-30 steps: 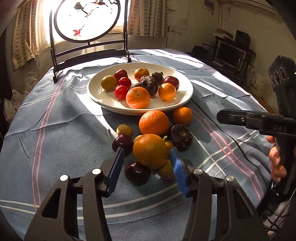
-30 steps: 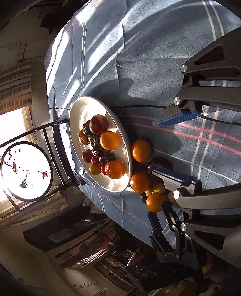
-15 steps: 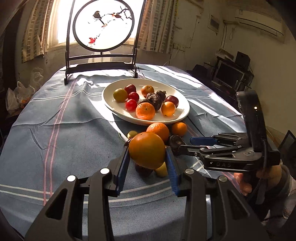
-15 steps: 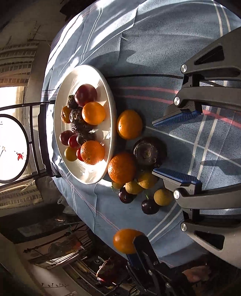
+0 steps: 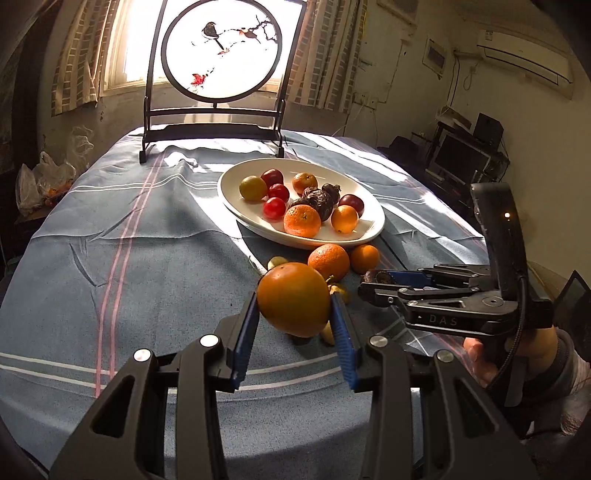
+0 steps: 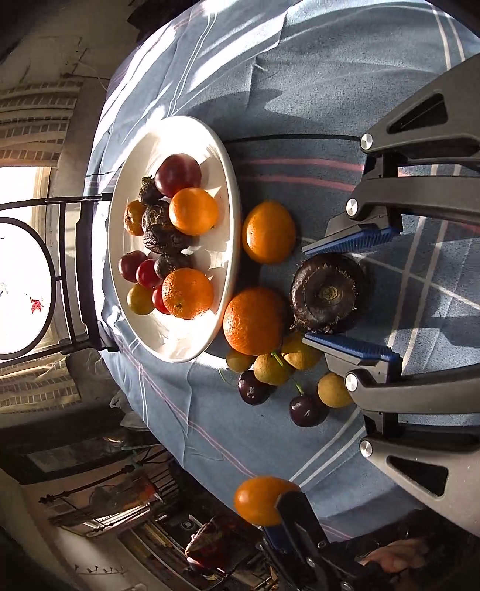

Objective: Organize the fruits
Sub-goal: 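Carry a large orange to the plate with the left gripper while the right gripper carries a passion fruit, then open both grippers over the plate and return to the remaining pile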

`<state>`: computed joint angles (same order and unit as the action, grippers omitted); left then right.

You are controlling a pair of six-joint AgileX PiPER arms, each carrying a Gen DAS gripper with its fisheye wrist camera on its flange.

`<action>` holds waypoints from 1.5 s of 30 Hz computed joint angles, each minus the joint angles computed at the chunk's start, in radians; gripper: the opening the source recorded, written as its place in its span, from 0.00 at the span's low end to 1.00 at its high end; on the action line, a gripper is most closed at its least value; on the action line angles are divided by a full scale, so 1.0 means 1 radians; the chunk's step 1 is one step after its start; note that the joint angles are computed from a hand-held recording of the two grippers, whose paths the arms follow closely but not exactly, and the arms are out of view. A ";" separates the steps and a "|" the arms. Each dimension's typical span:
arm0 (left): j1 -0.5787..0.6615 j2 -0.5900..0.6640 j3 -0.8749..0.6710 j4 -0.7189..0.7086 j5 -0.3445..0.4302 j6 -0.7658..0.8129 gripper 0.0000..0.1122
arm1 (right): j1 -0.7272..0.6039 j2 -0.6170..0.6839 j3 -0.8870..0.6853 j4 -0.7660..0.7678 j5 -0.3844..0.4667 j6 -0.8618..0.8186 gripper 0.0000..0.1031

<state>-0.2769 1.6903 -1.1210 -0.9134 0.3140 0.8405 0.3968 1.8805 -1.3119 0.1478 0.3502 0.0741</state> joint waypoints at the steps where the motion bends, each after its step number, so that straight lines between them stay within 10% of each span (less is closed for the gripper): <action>1: -0.001 0.004 -0.008 0.006 0.000 -0.007 0.34 | -0.014 -0.027 0.028 0.065 -0.021 -0.061 0.41; 8: -0.025 0.130 -0.241 0.220 0.056 -0.214 0.34 | -0.156 -0.051 -0.055 0.366 0.028 -0.313 0.41; 19: -0.021 0.600 -0.997 0.574 0.439 -0.684 0.34 | -0.126 0.195 -0.428 0.099 0.150 -0.034 0.43; 25: -0.010 0.417 -0.690 0.490 0.266 -0.570 0.58 | -0.124 0.078 -0.240 0.120 0.053 -0.074 0.47; 38: -0.060 0.168 -0.183 0.436 0.139 -0.342 0.58 | -0.163 -0.088 0.147 0.536 -0.080 -0.432 0.48; 45: -0.029 0.215 -0.219 0.311 0.158 -0.286 0.26 | -0.144 -0.100 0.174 0.513 -0.094 -0.417 0.48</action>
<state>-0.3063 1.9057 -1.3404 -0.6028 0.4716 0.5540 0.2532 1.7803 -1.1383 0.6605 0.2562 -0.3425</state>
